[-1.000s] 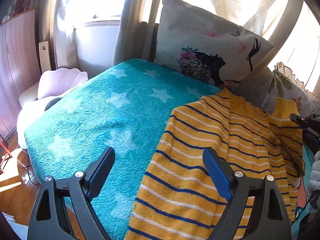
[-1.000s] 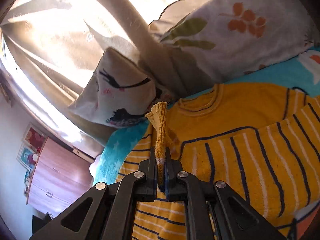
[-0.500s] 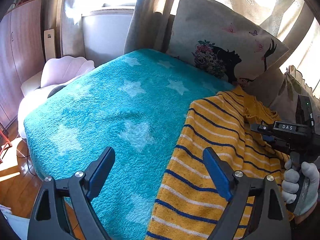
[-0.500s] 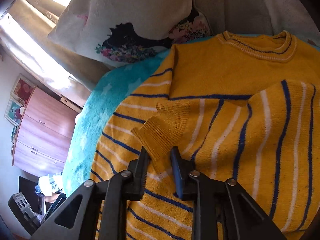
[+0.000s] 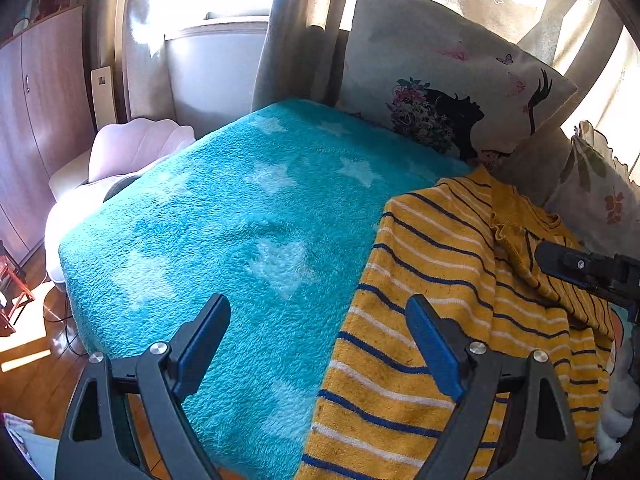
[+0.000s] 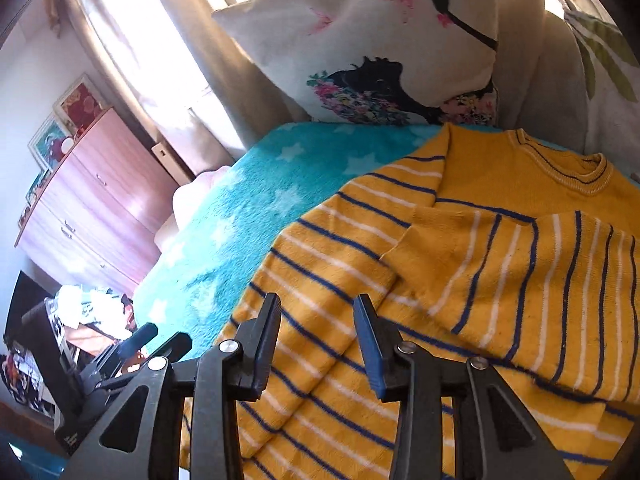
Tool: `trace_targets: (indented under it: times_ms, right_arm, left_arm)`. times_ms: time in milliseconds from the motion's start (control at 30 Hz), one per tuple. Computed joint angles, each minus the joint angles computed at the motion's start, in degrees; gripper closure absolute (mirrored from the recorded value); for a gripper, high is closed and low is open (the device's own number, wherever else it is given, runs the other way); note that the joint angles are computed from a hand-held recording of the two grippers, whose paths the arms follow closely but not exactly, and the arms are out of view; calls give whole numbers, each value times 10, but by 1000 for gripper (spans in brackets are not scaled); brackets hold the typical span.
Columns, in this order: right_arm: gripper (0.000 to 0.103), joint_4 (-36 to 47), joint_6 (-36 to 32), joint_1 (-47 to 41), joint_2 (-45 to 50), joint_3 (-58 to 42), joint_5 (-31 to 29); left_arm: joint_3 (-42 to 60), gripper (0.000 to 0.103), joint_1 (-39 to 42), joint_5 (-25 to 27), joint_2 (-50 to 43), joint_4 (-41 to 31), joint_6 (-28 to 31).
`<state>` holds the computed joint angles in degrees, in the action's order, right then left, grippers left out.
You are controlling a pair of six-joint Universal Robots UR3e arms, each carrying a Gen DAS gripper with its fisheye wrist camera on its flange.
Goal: Fold small clothes
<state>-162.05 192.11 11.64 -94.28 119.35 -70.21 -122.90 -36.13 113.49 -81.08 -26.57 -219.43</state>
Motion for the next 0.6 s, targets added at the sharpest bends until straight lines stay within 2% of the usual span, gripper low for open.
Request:
trace_targets:
  times_ms: [367,500,600]
  right_arm:
    - [59,-13,29,111,34,30,-13]
    - [58,-13,46,159,71,17,-51]
    - [58,-16,66,197,86,7,-105]
  left_arm:
    - [-49,14,20,13,85,-26,-11]
    - [-72,14,40,9,125,-36,-12]
    - [-88,14,53,2,149,-39,-10]
